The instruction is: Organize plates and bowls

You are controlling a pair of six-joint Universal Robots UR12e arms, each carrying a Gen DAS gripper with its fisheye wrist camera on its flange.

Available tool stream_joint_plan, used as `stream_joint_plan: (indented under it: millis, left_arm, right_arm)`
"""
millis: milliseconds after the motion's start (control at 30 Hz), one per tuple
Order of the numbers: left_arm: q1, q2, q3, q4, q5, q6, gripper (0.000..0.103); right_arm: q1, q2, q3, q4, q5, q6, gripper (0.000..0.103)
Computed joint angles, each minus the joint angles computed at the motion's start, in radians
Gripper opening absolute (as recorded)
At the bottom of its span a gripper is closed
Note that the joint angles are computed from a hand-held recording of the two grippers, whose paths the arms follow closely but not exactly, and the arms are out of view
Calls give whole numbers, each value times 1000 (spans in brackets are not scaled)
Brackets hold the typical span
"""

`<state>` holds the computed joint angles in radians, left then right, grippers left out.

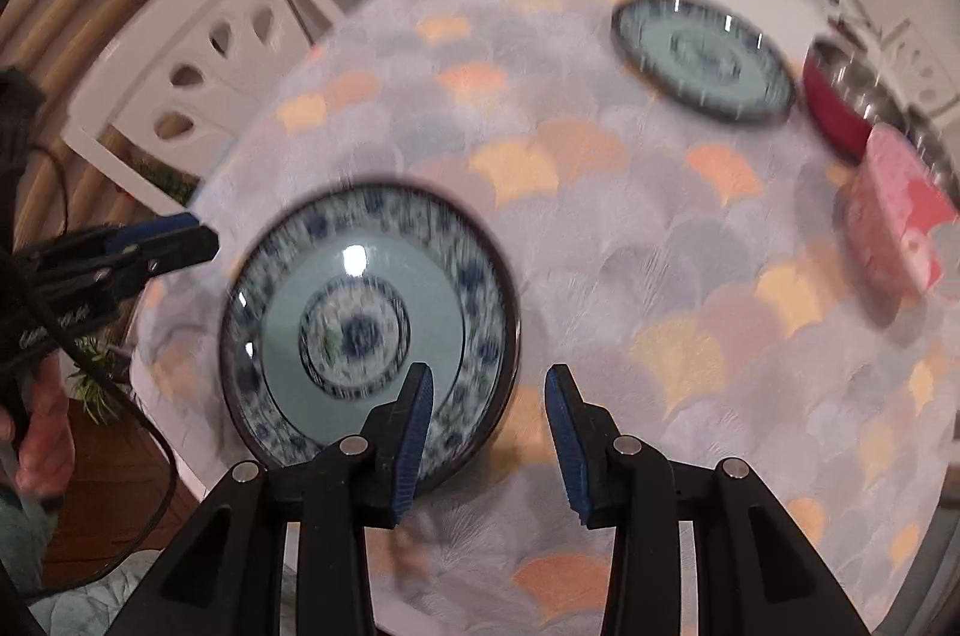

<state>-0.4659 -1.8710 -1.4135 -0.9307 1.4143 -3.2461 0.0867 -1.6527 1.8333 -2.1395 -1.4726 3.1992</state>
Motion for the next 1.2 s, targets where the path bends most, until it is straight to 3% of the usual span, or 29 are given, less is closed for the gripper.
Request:
stream_joint_plan:
  millis: [200,233,367,433,500,567,600,667,800,967,1200]
  left_arm:
    - [-12,-47,111,109,66,58,32]
    - [-15,-60,134,130,71,46,38]
    - [-8,-99,196,191,-9,-8,38]
    - [-2,-127,243,187,-71,-34,40]
    - [-6,-156,295,176,-80,-29,42]
    - [-13,-182,343,180,-71,-9,55]
    - [-15,-194,364,185,-71,-3,70]
    - [-18,-221,403,207,-81,4,73]
    - [-22,-287,508,147,-109,27,73]
    - [-13,-401,670,-5,-184,3,72]
    - [-12,-532,849,-179,-232,9,65]
  right_arm:
    - [14,-15,-26,-149,-180,-75,42]
    - [4,-15,-37,-146,-165,-67,43]
    - [-77,-30,-57,-138,58,55,45]
    - [-86,-31,-65,-153,41,96,49]
    - [-92,-32,-69,-168,4,119,52]
    - [-93,-26,-78,-166,-11,141,53]
    - [-100,-23,-82,-161,-9,153,54]
    - [-116,-13,-88,-140,-11,192,55]
    - [-151,18,-97,-93,13,270,55]
    - [-161,74,-120,-40,-7,330,55]
    - [-149,156,-154,-52,-137,346,55]
